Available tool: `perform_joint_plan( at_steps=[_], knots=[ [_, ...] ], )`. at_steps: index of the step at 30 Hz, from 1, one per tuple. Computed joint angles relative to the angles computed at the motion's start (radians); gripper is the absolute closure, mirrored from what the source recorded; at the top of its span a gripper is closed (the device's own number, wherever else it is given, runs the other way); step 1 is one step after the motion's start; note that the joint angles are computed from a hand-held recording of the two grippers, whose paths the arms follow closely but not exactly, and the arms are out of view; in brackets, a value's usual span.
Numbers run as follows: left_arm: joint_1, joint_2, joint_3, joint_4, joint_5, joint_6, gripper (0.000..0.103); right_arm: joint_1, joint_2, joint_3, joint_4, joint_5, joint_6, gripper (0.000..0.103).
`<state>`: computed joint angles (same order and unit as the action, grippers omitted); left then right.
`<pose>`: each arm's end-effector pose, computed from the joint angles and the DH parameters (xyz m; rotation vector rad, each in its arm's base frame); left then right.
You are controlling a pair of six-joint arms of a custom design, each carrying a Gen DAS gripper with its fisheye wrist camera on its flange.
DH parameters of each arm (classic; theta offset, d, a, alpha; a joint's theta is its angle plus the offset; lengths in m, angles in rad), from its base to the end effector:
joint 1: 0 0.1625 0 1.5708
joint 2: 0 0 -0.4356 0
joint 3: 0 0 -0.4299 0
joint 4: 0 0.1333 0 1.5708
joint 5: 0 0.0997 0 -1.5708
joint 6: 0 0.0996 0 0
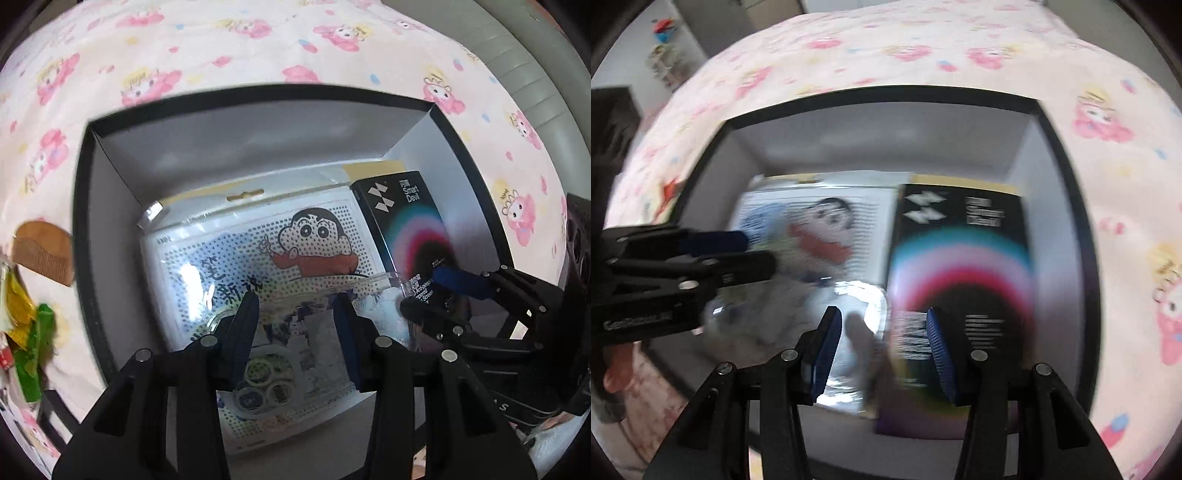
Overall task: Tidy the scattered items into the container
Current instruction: 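Open the right gripper and release the phone case in the box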
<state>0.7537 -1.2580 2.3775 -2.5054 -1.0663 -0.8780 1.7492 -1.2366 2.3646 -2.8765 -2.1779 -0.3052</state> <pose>-0.1701 -0.4084 0.0861 -0.0174 2.6514 -0.3495 0.1533 -0.4191 0.1227 0.5351 -2.4635 0.1740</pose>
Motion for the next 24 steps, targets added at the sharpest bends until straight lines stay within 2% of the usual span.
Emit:
perform_joint_plan(
  at_steps=[3, 5, 8, 11, 14, 18, 20, 24],
  knots=[
    [-0.001, 0.007, -0.009, 0.02, -0.002, -0.002, 0.058, -0.012, -0.012, -0.001, 0.056, 0.036, 0.005, 0.059],
    [-0.005, 0.0, -0.005, 0.027, -0.03, -0.006, 0.05, -0.018, -0.018, -0.003, 0.1, 0.077, -0.002, 0.059],
    [-0.011, -0.012, 0.026, -0.023, -0.049, 0.008, 0.051, -0.004, -0.02, 0.009, 0.111, 0.103, -0.042, 0.059],
    [-0.025, -0.021, 0.036, -0.059, -0.011, 0.0, 0.051, 0.005, -0.019, 0.016, 0.072, 0.087, -0.056, 0.059],
    [-0.016, -0.001, 0.015, -0.084, 0.035, 0.019, 0.051, 0.013, -0.003, 0.015, -0.006, 0.02, -0.022, 0.059],
    [0.037, 0.038, -0.033, -0.031, 0.006, 0.02, 0.051, 0.002, -0.009, 0.012, 0.02, 0.005, 0.021, 0.059],
    [0.053, 0.052, -0.043, 0.003, -0.022, 0.004, 0.051, -0.009, -0.028, 0.009, 0.057, 0.015, 0.015, 0.059],
    [0.031, 0.023, -0.012, 0.005, -0.049, 0.0, 0.05, -0.006, -0.042, 0.008, 0.126, 0.072, -0.001, 0.059]
  ],
)
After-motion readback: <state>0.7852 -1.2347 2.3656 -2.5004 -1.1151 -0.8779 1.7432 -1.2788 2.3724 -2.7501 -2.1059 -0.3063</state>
